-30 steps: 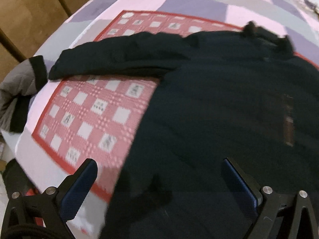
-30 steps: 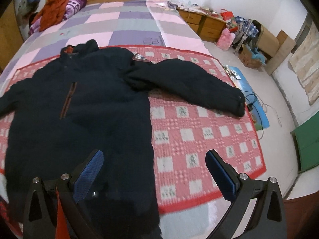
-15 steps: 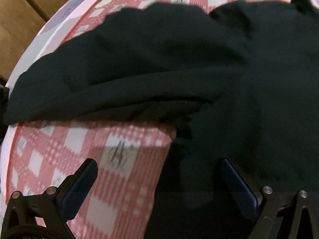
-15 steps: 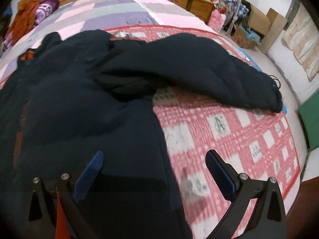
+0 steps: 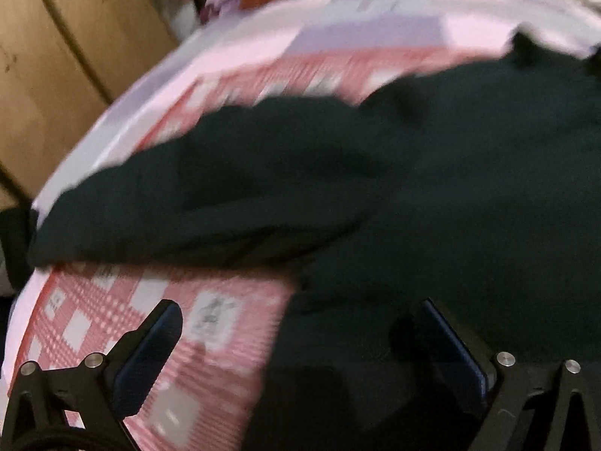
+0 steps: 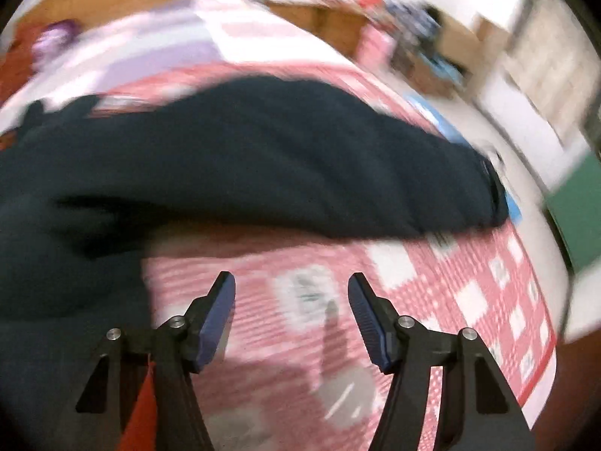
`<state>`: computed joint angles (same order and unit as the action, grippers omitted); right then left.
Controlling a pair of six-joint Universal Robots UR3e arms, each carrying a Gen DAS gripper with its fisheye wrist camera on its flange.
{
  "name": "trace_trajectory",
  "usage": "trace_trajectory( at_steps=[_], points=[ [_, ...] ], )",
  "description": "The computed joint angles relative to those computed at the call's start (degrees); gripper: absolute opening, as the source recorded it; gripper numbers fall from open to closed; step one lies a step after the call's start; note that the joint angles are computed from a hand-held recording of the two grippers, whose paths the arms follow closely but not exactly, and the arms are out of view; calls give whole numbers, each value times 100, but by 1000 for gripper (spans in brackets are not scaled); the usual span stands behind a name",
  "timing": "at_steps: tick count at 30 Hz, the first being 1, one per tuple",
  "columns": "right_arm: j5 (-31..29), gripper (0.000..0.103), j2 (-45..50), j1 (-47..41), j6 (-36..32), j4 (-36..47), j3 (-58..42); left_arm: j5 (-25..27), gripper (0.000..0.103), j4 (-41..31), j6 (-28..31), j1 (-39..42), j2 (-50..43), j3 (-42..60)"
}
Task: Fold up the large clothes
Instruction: 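Move the right tool toward the jacket sleeve cuff and open its fingers, then grasp the sleeve cuff with the right tool and lift it up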
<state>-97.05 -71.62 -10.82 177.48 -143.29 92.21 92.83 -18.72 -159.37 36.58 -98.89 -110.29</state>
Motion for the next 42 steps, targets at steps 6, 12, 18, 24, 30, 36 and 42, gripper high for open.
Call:
trace_trajectory(
  at_steps=[6,12,18,24,30,36,42],
  points=[
    [639,71,220,985,-766,81,-76,-37,103,-825,-847,-1719,308,272],
    [225,88,390,-48,-626,-305,72,231,103,-1538,-1701,-3433,-837,1970],
    [367,88,384,-1517,-1009,323,-525,1137,103,-2387,-2468,-4589,-2353,3911],
    [769,93,1276,-2704,-684,1322,-2501,1302,103,-1509,-3052,-4710,-2154,2967],
    [1183,97,2160,-3314,-491,2110,-3842,1920,103,-1396,-3077,-5079,-2540,3281],
    [1511,97,2486,-3373,43,2860,-4197,2021,103,-1335,-3006,-5071,-2634,3352],
    [2082,92,2626,-3412,203,2756,-4056,2177,103,-1285,-2943,-5119,-2706,3399]
  ],
)
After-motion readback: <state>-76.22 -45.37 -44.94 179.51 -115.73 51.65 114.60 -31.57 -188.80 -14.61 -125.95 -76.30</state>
